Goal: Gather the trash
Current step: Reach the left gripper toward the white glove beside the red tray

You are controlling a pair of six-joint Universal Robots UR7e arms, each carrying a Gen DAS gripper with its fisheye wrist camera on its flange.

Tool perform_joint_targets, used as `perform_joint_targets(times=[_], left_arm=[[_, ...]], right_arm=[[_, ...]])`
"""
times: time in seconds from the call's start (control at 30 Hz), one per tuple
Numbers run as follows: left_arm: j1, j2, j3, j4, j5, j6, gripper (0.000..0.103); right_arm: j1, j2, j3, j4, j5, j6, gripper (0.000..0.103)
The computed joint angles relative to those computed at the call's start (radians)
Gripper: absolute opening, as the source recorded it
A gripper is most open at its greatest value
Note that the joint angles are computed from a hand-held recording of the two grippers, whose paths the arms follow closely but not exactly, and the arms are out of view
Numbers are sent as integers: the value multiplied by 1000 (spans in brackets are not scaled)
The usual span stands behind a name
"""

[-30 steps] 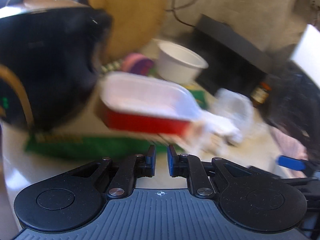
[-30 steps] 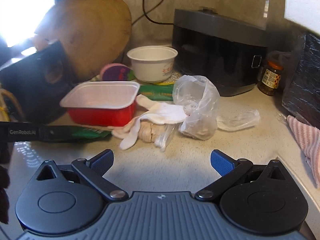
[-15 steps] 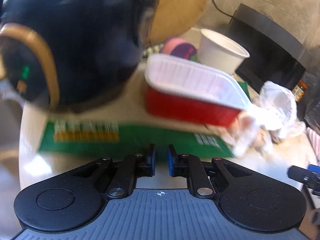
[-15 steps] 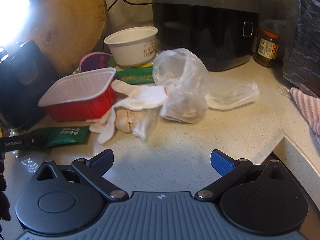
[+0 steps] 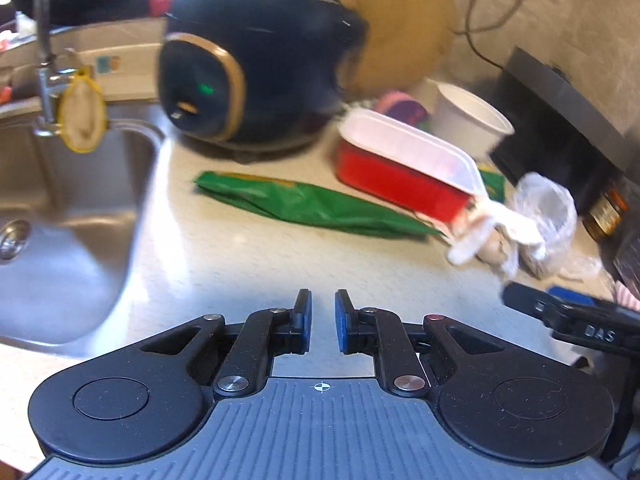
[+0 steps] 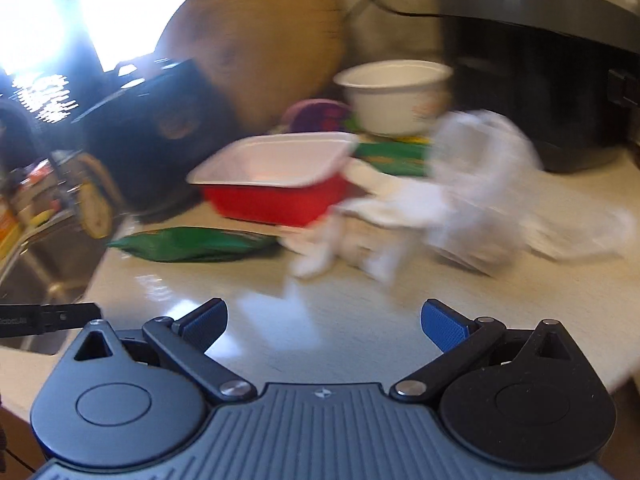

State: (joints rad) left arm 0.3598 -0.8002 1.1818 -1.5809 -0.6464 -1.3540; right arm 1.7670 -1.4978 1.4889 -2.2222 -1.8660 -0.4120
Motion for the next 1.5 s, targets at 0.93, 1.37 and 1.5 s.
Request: perform_joint_targets(times=[0.93,1.37,1.5], left_arm=[[124,-74,66,-221,-55,127,15],[144,130,-159,-476,-145,555,15],[156,264,-316,-554,-229,868,15]], right_arm=[[28,183,-158,280,120,113,59],[71,0,34,-139,-257,69,82],[63,-39,46,-177,-309,96,86]])
